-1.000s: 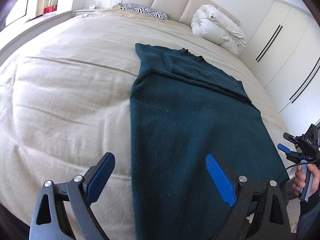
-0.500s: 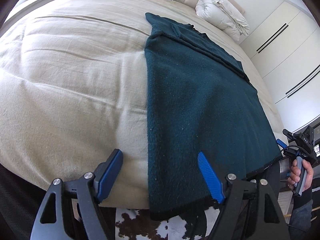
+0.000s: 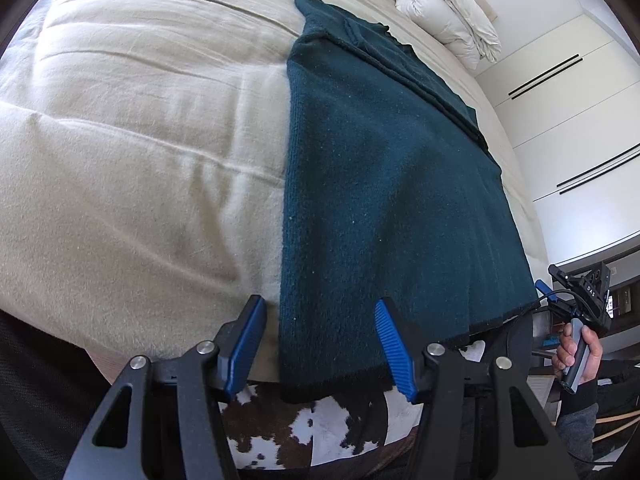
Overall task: Fold small clothes
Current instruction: 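Grasp the sweater hem edge with the left gripper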
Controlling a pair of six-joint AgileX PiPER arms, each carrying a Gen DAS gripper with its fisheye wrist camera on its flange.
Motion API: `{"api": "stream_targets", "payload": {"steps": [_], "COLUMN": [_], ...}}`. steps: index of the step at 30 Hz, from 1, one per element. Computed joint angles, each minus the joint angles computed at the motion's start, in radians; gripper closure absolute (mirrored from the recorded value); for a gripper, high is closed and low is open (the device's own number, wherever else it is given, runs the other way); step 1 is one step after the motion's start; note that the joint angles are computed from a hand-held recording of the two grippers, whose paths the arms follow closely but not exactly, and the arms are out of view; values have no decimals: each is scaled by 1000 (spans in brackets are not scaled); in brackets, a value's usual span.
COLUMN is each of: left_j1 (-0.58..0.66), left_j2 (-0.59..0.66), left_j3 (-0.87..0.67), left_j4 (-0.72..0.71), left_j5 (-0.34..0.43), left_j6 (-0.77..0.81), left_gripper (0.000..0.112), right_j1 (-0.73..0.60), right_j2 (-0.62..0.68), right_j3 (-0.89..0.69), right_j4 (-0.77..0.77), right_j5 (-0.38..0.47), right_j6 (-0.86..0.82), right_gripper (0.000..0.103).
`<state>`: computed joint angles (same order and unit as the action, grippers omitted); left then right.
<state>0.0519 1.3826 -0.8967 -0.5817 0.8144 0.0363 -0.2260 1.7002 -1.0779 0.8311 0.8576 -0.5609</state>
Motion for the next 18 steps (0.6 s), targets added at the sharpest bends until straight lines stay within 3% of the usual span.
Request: {"api": "stream_targets", "payload": {"steps": [2,5,18], "left_j1": [1,58,56], "left_j2": [0,17,54], "left_j3": [0,11,-35], "left_j4": [24,-37,-54], "left_j5": [-9,10,88], "left_j6": [-21,35,81], "left_gripper": [73,91,89], "right_j1": [-14,-26,-33], "right_j2": [-8,-20,55], "right_j3": [-5,-16,-59], "right_j4": [-29,-86,-140], "right_j5": [9,25,100], "right_j6": [17,48,43], "right_gripper": [40,40,40]}}
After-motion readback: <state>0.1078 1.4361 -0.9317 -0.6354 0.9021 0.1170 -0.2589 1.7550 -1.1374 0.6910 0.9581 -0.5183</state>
